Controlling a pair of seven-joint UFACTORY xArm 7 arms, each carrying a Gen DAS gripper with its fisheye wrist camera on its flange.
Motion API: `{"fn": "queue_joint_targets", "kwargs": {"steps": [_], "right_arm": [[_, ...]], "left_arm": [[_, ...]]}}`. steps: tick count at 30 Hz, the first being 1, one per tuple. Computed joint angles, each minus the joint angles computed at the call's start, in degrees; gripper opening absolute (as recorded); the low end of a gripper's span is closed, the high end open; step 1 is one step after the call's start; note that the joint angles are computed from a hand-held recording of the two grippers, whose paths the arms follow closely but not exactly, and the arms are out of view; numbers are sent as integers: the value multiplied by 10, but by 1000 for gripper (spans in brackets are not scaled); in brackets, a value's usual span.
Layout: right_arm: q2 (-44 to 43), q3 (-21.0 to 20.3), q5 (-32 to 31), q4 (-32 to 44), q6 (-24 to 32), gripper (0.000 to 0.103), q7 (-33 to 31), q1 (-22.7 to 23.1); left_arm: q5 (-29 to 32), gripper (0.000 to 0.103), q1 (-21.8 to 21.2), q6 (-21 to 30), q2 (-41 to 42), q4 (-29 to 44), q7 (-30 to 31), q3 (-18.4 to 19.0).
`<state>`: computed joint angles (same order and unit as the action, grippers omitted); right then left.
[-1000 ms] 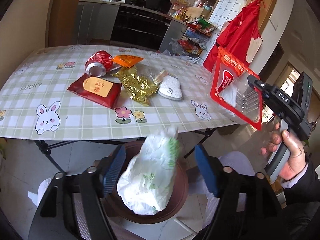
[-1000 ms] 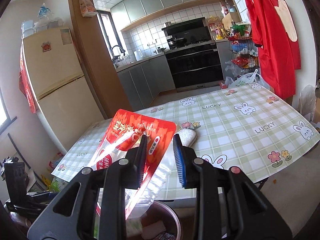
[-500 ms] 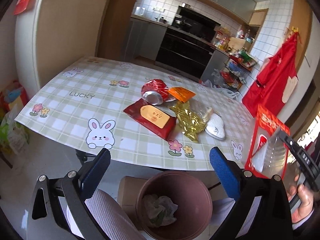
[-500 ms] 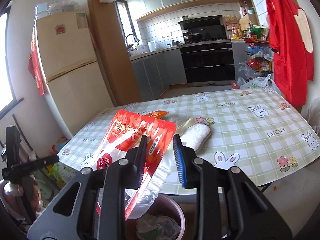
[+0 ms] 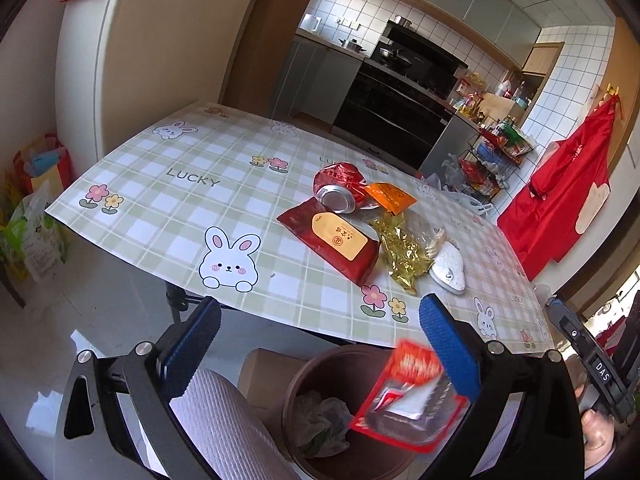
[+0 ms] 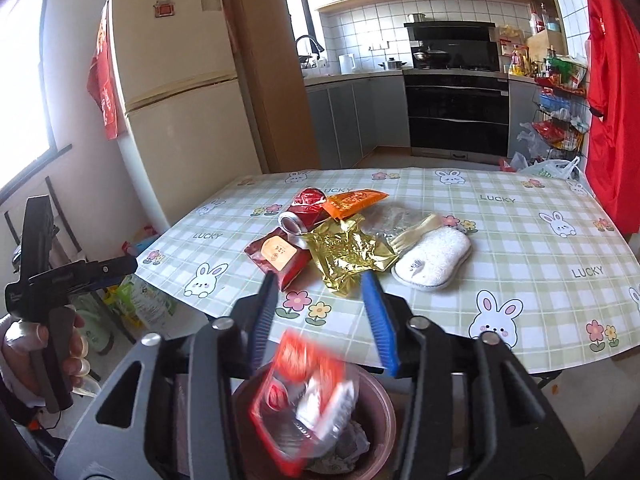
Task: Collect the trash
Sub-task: 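Drop the white bag into the bin with the left gripper while the right gripper drops the packet, then grasp the red snack packet with the left gripper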
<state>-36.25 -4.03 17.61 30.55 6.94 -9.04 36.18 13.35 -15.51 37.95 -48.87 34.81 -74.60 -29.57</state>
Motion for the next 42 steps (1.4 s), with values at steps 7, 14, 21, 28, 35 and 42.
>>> {"fn": "queue_joint_targets", "kwargs": {"steps": [7,14,21,28,35,42], "right_arm": [[0,9,-4,-1,1,69,17,-17],[1,-6,-3,-8,-14,95,17,-7],[16,22,-23,-16,-18,98,55,-53],[46,64,-58,-21,-23,98,112,-127],[73,17,-61,-35,-38,98,107,-112],[118,-70,-21,-29,-65,98,69,-55]], "left_arm": [[0,97,-2,3,-2,-3,2,2],[-6,97,-8,1,8,-2,6,7],[-33,97,-20,-40,57,-1,14,35],[-34,97,10,-71,193,71,13,58],[-22,97,41,-144,362,152,-101,100],[-7,97,11,-72,483,252,-153,145]]}}
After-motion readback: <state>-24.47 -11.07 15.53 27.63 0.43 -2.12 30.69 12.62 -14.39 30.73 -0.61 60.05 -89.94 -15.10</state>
